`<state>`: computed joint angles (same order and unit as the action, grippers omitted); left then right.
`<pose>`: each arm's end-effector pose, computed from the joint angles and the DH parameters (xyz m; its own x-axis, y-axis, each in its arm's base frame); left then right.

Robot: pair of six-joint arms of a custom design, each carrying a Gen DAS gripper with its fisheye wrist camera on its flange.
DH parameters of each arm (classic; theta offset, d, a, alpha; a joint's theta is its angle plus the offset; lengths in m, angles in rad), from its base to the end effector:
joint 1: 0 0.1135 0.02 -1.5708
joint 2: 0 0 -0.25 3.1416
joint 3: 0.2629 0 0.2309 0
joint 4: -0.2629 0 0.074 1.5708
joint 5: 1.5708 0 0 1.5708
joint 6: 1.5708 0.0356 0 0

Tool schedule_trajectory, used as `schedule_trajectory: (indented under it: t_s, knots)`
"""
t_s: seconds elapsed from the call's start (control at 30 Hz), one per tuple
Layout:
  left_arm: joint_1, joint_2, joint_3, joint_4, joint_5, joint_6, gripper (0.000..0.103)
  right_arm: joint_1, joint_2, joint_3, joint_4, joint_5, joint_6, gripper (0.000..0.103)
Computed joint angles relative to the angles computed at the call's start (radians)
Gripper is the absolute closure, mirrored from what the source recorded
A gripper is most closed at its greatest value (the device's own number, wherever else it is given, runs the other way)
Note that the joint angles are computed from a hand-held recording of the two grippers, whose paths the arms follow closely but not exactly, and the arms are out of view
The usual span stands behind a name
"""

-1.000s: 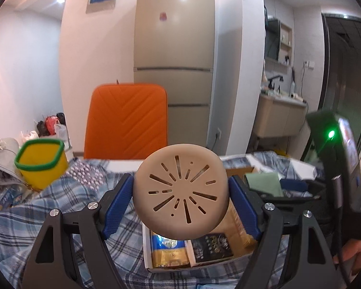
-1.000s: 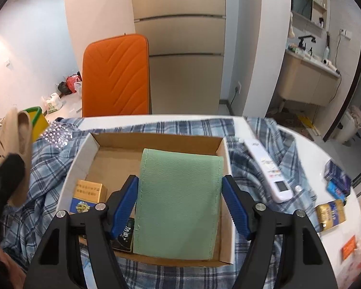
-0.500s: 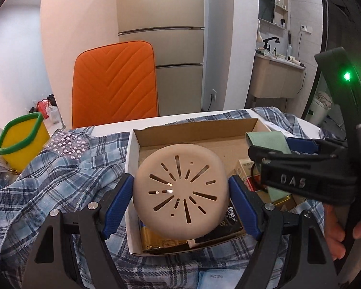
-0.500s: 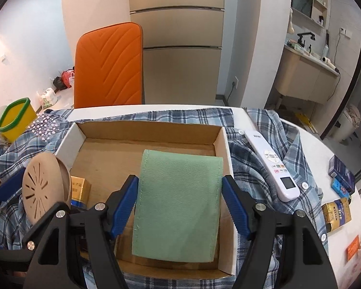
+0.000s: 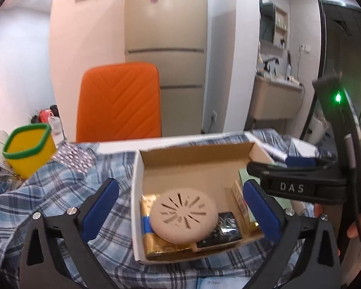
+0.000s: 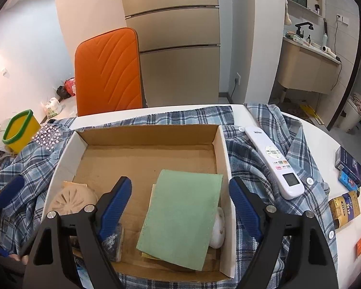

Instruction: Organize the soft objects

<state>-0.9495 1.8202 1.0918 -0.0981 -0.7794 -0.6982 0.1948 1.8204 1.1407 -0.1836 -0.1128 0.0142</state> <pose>0.2272 -0.2744 0.1791 -0.5216 -0.0569 -0.8513 -0.0445 0.9982 -0.0395 0.3563 0.0744 0.1792 -0.7493 -0.1334 -0.6487 -0.2535 0.9627 0.0948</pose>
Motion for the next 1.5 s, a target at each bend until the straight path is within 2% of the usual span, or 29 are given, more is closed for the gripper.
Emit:
schedule_trajectory:
  t_s: [0.13,0.4,0.57,0.7,0.83,1.17,1.37,1.47,1.5]
  knots:
    - [-0.013,-0.055,-0.024,0.002,-0.037,-0.007,0.0,-0.004,-0.055,-0.032,0.018,0.007,0.002,0.018]
    - [-0.109,-0.135,-0.003,-0.098,-0.153,0.007,0.0,-0.012,-0.257,-0.128,0.008,-0.015,-0.005,0.018]
    - [-0.212,-0.193,-0.009,-0.168,-0.286,-0.014,0.0,-0.012,-0.429,-0.22,-0.012,-0.031,-0.014,0.018]
    - [-0.289,-0.24,-0.028,-0.228,-0.387,-0.08,0.0,-0.034,-0.576,-0.293,-0.031,-0.052,-0.006,0.018]
    - [-0.357,-0.257,-0.059,-0.277,-0.461,-0.167,0.0,-0.043,-0.694,-0.353,-0.046,-0.067,-0.006,0.018]
    - [-0.428,-0.189,-0.102,-0.449,-0.518,-0.443,0.0,-0.003,-0.924,-0.521,-0.05,-0.075,0.001,0.018]
    - [-0.489,-0.123,-0.067,-0.734,-0.576,-0.792,0.0,0.014,-1.003,-0.634,0.022,-0.042,-0.007,0.017]
    - [-0.498,-0.094,-0.067,-0.793,-0.571,-0.866,0.0,0.044,-1.031,-0.679,0.054,0.0,-0.02,0.017]
    - [-0.496,-0.096,-0.08,-0.767,-0.561,-0.848,0.0,0.047,-1.042,-0.697,0.064,-0.003,-0.019,0.017]
